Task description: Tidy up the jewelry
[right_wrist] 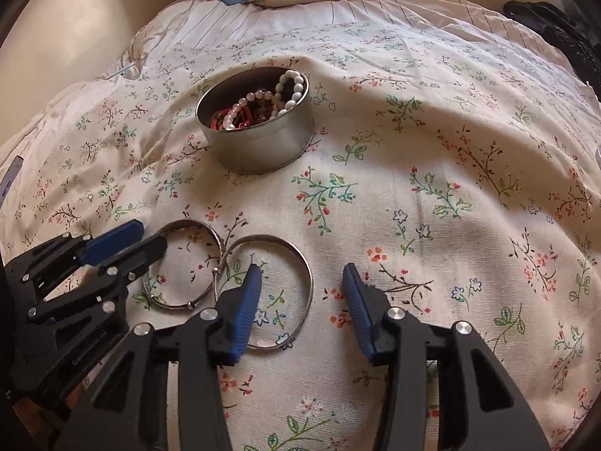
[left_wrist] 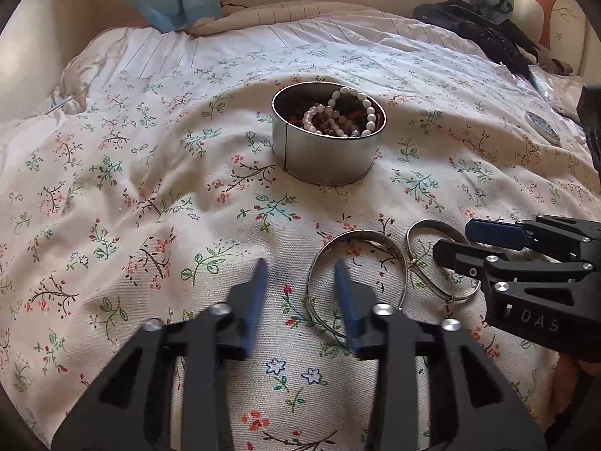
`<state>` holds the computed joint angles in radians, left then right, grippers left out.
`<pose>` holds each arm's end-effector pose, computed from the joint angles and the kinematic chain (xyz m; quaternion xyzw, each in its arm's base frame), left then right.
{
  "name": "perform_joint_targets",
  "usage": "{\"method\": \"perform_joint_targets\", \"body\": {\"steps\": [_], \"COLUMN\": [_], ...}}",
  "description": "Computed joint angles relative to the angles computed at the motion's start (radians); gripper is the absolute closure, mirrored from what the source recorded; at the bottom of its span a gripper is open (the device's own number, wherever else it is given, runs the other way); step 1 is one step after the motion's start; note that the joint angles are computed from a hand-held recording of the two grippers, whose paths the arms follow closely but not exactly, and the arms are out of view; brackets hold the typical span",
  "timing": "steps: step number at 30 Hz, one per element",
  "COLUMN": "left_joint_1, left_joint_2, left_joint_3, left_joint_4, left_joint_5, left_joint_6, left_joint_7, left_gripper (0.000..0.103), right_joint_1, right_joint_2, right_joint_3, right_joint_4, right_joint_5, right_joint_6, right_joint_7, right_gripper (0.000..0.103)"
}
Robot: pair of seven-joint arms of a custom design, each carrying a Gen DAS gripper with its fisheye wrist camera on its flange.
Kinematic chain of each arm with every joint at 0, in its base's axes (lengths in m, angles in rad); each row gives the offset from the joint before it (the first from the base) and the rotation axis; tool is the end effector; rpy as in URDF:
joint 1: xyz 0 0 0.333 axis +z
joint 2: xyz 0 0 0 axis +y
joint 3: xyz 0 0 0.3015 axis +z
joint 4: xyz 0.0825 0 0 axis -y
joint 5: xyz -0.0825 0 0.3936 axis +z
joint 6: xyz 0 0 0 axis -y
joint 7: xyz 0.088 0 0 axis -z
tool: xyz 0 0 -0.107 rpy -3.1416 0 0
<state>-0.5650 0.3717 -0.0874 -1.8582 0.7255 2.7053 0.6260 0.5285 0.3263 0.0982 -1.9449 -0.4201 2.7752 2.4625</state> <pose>0.5212 -0.4215 0.3480 -0.5709 0.7619 -0.2272 0.2049 0.5225 0.3956 0.3489 -0.7065 0.6546 -0.1132 0.2440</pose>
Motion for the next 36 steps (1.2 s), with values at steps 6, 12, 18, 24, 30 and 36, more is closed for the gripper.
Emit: {"method": "perform_joint_targets", "body": {"steps": [6, 12, 18, 24, 30, 36], "left_joint_1": [0.029, -0.018, 0.018, 0.011, 0.034, 0.050], "left_joint_2": [0.011, -0.068, -0.086, -0.054, -0.008, -0.018], "left_joint_3": [-0.041, 0.035, 0.017, 0.022, -0.022, -0.045], "left_joint_4": [-0.006, -0.104, -0.122, -0.079, -0.028, -0.060], "left_joint_5": [-0.084, -0.020, -0.024, 0.006, -0.050, -0.174], "left_joint_6": [0.015, 0.155, 0.158, 0.113, 0.039, 0.079], "left_joint_7": [0.131, 0.026, -0.043, -0.064, 0.022, 0.168], "left_gripper": [0.087, 0.099, 0.097, 0.085, 0.058, 0.099], "right_joint_1": [-0.032, -0.016, -0.007, 0.004, 0.035, -0.003], "right_joint_2": [-0.007, -0.057, -0.065, -0.022, 0.028, -0.004], "right_joint_3": [0.037, 0.026, 0.004, 0.003, 0.006, 0.038], "right_joint_4": [-0.024, -0.082, -0.088, -0.029, 0.050, -0.007], "right_joint_5": [0.084, 0.086, 0.065, -0.009, -0.049, 0.049], "right_joint_6": [0.033, 0.099, 0.080, 0.045, -0.062, 0.004], "right_joint_7": [-0.074, -0.056, 0.019, 0.029, -0.038, -0.095], "right_gripper": [0.096, 0.098, 0.071, 0.053, 0.076, 0.098]}}
